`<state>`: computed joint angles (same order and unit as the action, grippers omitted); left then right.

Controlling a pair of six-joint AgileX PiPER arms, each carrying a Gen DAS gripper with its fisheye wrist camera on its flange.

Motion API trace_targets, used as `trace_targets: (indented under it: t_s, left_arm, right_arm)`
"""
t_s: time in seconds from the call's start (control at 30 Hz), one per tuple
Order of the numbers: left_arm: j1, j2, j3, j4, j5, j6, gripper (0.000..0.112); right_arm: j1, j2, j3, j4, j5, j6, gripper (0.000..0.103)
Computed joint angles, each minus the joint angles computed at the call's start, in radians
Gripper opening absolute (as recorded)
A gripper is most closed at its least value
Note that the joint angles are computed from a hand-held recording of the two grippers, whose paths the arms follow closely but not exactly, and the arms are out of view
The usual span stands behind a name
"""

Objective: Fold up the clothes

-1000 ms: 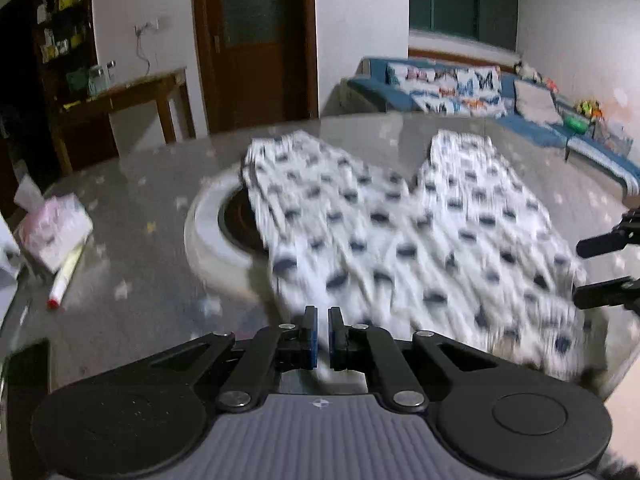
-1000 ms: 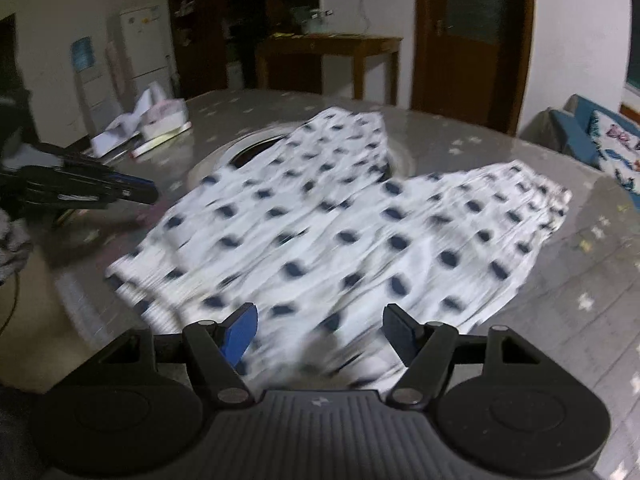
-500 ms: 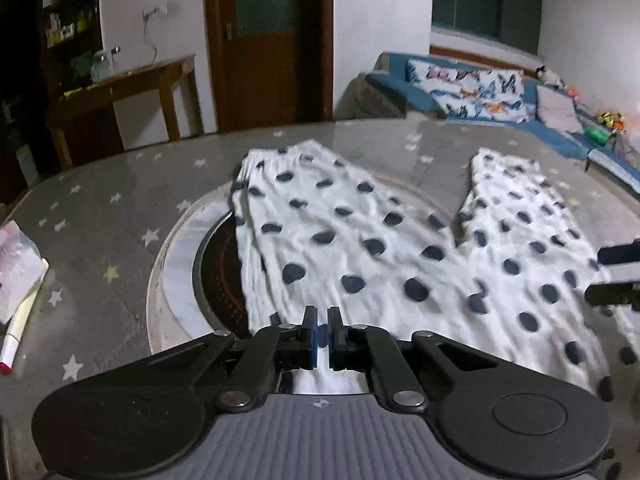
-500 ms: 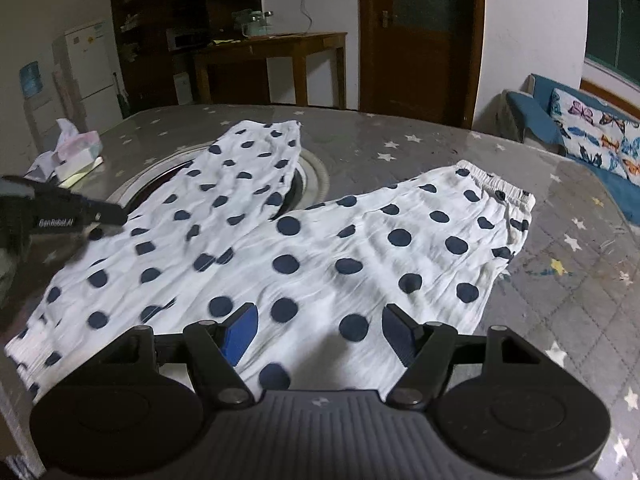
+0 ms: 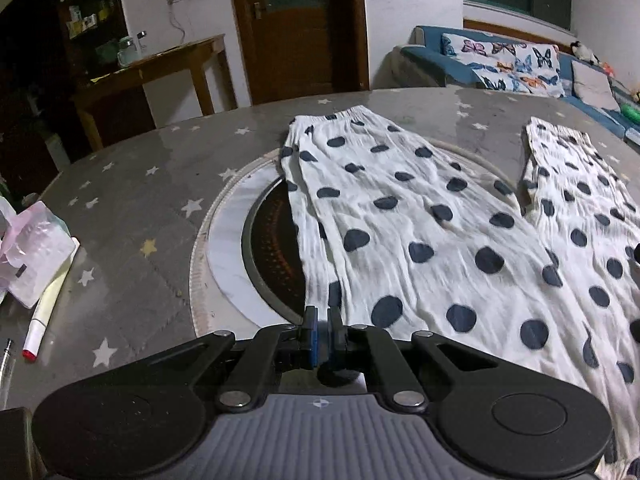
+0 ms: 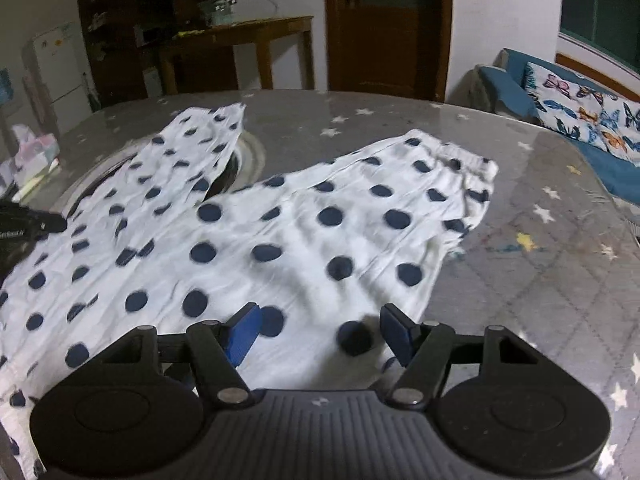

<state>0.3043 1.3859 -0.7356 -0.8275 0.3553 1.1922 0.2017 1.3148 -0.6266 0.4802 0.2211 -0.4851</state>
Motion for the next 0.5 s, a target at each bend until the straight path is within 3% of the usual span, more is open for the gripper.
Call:
trace_targets:
  t_s: [0.17, 0.5]
  left_arm:
    - [-0.031, -0.064, 0.005, -0.031, 0.087, 0.011, 0.006]
    - [-0.161, -0.123, 0.055, -0.031, 0.214, -0.002, 0.006]
  right_arm:
    - [-0.027, 0.024, -0.057, 0.045, 0.0, -0.065, 0.068]
    - [-0.063, 0.211, -0.187, 0.149, -0.029, -0.183, 0.067]
